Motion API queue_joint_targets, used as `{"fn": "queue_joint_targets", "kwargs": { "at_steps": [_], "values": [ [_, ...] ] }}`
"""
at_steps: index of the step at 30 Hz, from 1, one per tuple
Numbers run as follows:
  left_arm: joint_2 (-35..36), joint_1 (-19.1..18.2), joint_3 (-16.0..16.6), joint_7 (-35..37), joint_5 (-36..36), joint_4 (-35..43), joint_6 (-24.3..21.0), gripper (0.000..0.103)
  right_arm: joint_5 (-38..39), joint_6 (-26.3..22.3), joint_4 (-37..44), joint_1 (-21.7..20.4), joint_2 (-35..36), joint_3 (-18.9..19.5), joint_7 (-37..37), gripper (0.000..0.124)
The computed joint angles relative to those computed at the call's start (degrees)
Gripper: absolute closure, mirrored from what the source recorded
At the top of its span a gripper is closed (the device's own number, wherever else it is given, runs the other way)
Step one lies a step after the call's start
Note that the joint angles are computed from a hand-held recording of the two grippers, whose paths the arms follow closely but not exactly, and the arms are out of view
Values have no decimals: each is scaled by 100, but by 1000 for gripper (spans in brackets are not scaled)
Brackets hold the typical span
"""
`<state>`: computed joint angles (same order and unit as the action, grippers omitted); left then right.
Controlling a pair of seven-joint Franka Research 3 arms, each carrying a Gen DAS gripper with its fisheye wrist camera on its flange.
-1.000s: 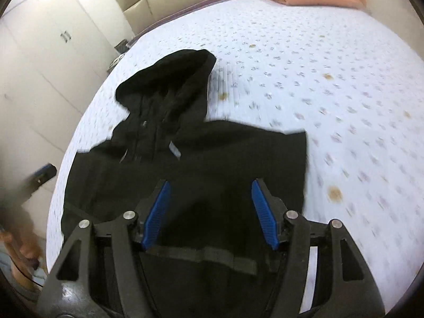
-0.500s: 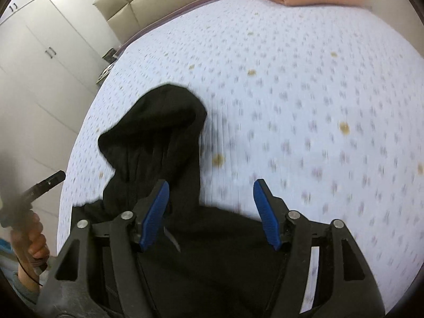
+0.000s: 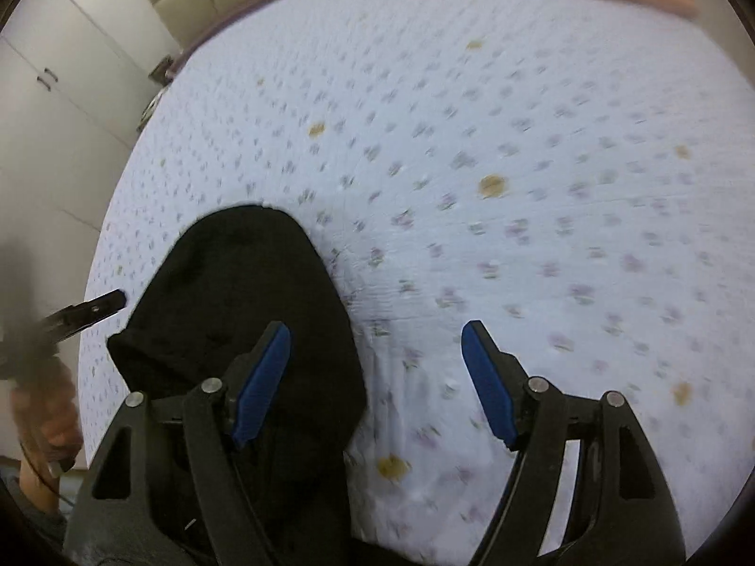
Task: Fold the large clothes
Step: 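Grasp the hood with both tools and lift it off the sheet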
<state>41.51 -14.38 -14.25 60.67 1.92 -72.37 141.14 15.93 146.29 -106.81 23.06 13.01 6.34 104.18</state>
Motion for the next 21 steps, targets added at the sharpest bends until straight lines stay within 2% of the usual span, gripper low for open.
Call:
{"fn": "queue_joint_targets", "kwargs": {
  "at_steps": [4, 7, 8, 14, 16, 19, 21],
  "values": [
    [181, 442, -620, 1122, -567, -273, 257, 33, 755, -182, 98, -164, 220, 293, -1046, 51],
    [223, 691, -977, 1918, -1031, -501, 349, 33, 1157, -399, 76, -184, 255, 401, -1654, 53],
    [223, 710, -1007, 2070, -1136, -552, 391, 33, 1222, -431, 46, -163, 240, 403, -1767, 54],
    [191, 604, -839, 2263, -1353, -555, 343, 32, 1172, -569, -6, -41, 114, 258, -1697, 55],
    [-22, 433, -567, 1981, -1148, -689, 322, 32, 842, -313, -352, 70, -233, 170, -1466, 54],
    [-936, 105, -143, 1674, -476, -1815, 1120, 31, 701, -28, -880, 118, -733, 197, -1546, 51],
    [-1317, 72, -135, 1717, -194, -2316, 1350, 26, -303, 160, -1115, 291, -913, 170, -1003, 51]
  ]
}}
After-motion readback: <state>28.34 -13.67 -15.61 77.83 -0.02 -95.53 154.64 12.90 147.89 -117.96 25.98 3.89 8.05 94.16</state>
